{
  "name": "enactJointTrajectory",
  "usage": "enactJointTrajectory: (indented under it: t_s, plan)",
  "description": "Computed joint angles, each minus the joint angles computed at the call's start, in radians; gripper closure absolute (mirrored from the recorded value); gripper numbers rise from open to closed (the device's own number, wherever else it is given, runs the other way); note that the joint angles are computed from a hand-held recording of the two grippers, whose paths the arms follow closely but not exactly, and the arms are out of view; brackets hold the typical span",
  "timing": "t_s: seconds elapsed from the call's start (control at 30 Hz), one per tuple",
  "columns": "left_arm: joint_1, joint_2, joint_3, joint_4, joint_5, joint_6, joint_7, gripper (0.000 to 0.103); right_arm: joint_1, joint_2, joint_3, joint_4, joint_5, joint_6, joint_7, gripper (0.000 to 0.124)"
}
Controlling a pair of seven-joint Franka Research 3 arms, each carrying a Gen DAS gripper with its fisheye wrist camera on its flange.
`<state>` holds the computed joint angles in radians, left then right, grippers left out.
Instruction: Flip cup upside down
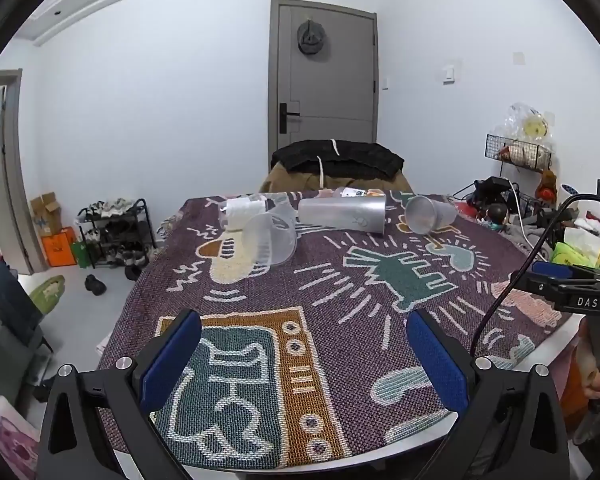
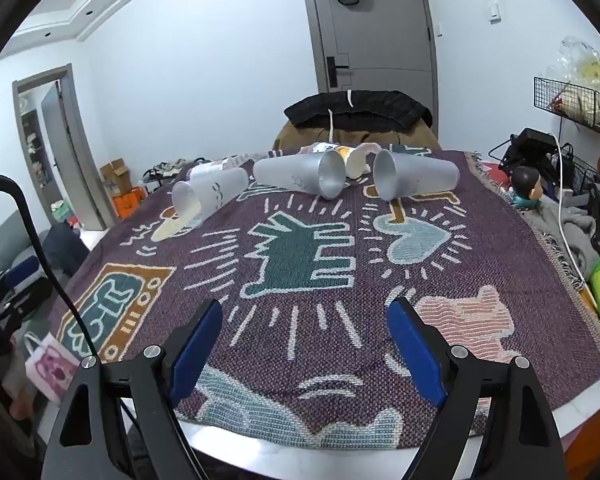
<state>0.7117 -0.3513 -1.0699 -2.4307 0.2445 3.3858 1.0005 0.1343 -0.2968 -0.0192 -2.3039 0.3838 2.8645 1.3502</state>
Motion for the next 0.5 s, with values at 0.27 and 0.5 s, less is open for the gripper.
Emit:
enactJointTrajectory:
  t_s: [0.27, 0.5]
  plan:
    - [-0.004, -0.011, 0.002, -0.005, -0.009, 0.006, 0.008, 0.000, -0.005, -0.005, 0.003, -0.009, -0.014, 0.012, 0.009, 0.039]
    - [-0.011, -0.008, 0.007, -0.005, -0.016, 0.009, 0.020, 0.000, -0.001, -0.005, -0.001, -0.012, -0.014, 0.018, -0.002, 0.039]
